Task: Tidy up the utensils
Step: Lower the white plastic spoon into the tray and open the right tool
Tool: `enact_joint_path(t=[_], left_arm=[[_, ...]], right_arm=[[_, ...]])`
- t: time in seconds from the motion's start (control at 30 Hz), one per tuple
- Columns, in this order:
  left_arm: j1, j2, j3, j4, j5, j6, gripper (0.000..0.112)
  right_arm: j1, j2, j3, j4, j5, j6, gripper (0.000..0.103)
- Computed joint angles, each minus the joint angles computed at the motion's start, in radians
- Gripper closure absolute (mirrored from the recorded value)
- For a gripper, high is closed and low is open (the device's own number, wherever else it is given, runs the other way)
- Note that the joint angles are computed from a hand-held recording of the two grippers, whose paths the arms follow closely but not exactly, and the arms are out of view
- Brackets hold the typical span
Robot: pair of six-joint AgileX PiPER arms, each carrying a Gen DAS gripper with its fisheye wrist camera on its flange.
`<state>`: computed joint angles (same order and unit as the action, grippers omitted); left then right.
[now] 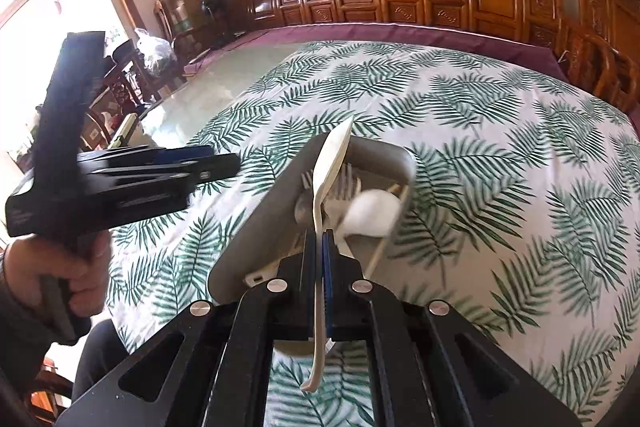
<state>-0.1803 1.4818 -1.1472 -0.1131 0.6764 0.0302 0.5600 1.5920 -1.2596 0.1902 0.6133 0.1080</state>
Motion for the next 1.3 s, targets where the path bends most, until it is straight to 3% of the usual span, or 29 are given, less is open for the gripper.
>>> enact_joint_path(t=[0.33,0.63,0.87,0.97,1.17,1.3], left_arm=[[0.145,-0.084,0.040,-0.072,0.044,0.126,0.074],[0.197,-0.126,0.074,-0.088,0.059,0.164,0.074],[0.196,-0.159,0.094,-0.078,0.071,0.157,0.074],[0.191,-0.176,0.097,-0.070,0.083,0.145,0.072],[0.160,-0.236,0.110,-0.046,0.102,0.092,0.056],[0.113,-0.287,0.120,-0.004,0.114,0.027,0.033]], right_arm=[[0.017,0.173,-0.146,0.019,0.020,0.042,0.099],[0.009,0.274,-0.207,0.049,0.043,0.044,0.098],[0.016,0.260,-0.182,0.105,0.039,-0.026,0.095],[0.025,0.210,-0.138,0.098,0.024,-0.031,0.088],[0.053,0.056,-0.037,-0.015,0.004,0.061,0.084],[0.067,-0.049,0.020,-0.084,0.008,0.124,0.076]])
